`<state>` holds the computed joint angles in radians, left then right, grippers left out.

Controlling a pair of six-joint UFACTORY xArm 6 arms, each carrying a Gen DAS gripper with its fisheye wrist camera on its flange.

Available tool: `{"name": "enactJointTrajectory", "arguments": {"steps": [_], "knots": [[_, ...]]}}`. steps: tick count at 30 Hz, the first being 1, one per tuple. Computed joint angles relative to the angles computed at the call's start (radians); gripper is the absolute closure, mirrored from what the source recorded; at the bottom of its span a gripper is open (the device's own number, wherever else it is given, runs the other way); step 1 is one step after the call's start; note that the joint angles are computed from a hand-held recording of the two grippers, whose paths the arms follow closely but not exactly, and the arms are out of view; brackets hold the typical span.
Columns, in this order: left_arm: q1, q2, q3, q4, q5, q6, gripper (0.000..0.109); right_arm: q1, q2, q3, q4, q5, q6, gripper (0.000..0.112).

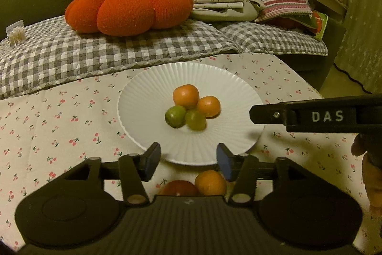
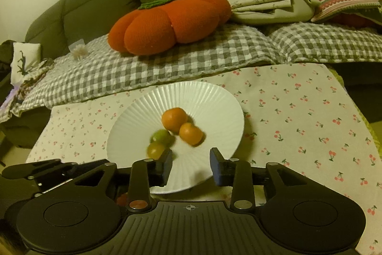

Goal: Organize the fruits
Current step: 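Withdraw both open tools from the plate back toward the fruit cluster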

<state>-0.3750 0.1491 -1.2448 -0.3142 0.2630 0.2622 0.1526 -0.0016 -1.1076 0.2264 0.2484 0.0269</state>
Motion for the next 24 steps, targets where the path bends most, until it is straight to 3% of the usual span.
{"name": "enactJointTrajectory", "arguments": {"steps": [2, 6, 24], "knots": [[0.002, -0.016, 0.019, -0.002, 0.003, -0.005, 0.049, -0.003, -0.014, 0.014, -0.016, -0.002, 0.012, 0.062], [0.01, -0.044, 0.047, -0.002, 0.022, -0.011, 0.044, -0.005, -0.042, 0.042, -0.044, -0.009, 0.015, 0.053], [0.031, -0.174, 0.189, 0.001, 0.042, -0.001, 0.014, 0.019, -0.145, 0.161, -0.113, -0.019, 0.009, 0.023]]}}
